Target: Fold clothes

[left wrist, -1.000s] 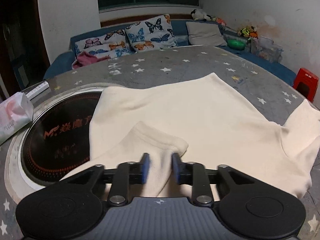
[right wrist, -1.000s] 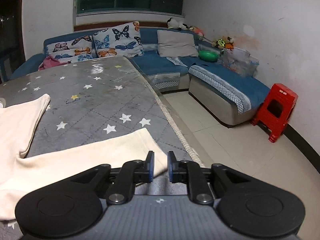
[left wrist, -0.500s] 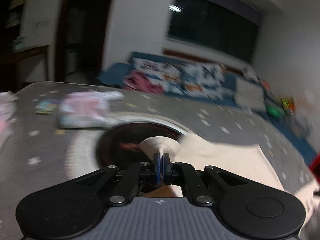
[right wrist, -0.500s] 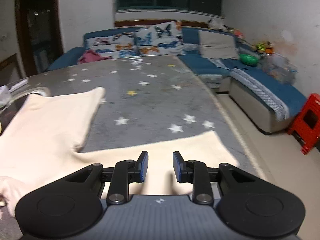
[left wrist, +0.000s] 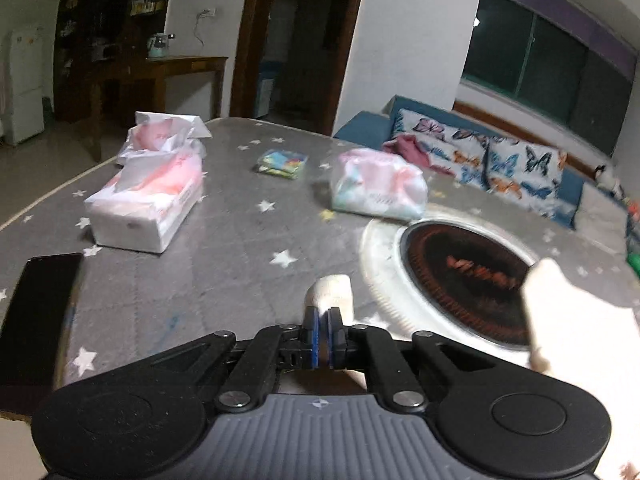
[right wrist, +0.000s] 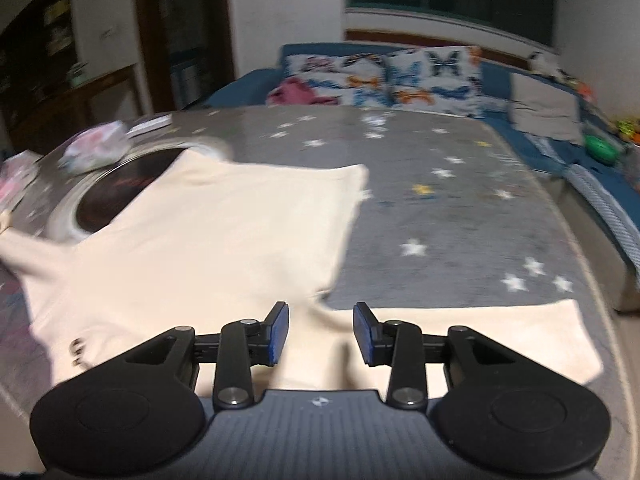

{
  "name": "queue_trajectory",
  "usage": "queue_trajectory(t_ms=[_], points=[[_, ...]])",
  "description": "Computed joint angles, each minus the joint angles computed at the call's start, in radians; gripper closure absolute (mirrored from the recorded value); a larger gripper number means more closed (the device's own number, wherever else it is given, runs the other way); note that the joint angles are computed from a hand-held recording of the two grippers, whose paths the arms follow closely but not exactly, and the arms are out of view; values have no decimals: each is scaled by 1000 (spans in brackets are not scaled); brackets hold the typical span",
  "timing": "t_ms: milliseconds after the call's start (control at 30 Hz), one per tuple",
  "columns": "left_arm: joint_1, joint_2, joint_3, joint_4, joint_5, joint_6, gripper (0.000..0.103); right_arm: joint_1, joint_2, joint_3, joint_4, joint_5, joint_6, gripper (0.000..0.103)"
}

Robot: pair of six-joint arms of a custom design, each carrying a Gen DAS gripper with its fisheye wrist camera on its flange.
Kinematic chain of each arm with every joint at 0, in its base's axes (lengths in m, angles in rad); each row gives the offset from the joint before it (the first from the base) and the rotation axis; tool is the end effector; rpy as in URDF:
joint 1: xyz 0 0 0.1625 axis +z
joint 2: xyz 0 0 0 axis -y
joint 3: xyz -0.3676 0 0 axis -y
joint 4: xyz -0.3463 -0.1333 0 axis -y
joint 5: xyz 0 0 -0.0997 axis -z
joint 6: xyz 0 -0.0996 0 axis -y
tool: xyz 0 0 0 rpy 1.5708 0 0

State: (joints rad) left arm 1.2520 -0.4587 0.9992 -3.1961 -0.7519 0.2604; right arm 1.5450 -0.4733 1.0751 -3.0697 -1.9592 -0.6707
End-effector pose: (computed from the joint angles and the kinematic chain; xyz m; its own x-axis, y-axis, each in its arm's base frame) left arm -0.0342 -0.7609 0.2035 -0.7846 -0.2715 -0.5573 0.3606 0.5314 -0.7666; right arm 0.0763 -0.7491 0.1544 -0.7288 -0.1371 0.6708 -0.5577 0.6873 -0.4654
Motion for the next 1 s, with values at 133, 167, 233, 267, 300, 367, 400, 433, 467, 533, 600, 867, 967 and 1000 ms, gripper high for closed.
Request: queue_trajectory(t_ms=[133, 167, 233, 267, 300, 367, 400, 433, 467, 533, 600, 867, 967, 1000], points=[[-11, -9, 38, -34, 12, 25, 95, 15, -2, 18, 46, 23, -46, 67], [-16, 4, 23, -42, 8, 49, 95, 17, -6, 25, 58, 30, -54, 68], [-28, 10, 23, -58, -7, 77, 92, 22, -10, 34, 80, 40, -70, 67], [-33, 2, 36, -52, -30, 67, 92, 25, -11, 38, 90, 41, -78, 68], [-38, -5, 50, -45, -53, 57, 92, 28, -11, 42, 98, 41, -87, 68], [-51, -24, 94, -7, -118, 54, 92, 33, -8, 49, 108, 44, -105, 68], [-56, -31, 114, 20, -157, 64, 92, 35, -6, 52, 112, 46, -113, 68], [-61, -32, 127, 47, -195, 75, 92, 37, -5, 55, 117, 48, -121, 68], [-66, -29, 132, 79, -226, 81, 92, 39, -3, 57, 120, 48, -130, 68], [-76, -10, 126, 146, -275, 97, 92, 43, 0, 60, 120, 44, -153, 68], [-84, 11, 110, 218, -323, 116, 92, 46, 4, 62, 121, 36, -179, 68], [-98, 81, 43, 371, -435, 225, 92, 43, -29, 116, 141, -5, -213, 68], [-98, 78, 64, 382, -436, 285, 92, 44, -47, 137, 134, -2, -221, 68], [-100, 77, 76, 366, -434, 307, 92, 44, -52, 138, 131, 9, -216, 68]])
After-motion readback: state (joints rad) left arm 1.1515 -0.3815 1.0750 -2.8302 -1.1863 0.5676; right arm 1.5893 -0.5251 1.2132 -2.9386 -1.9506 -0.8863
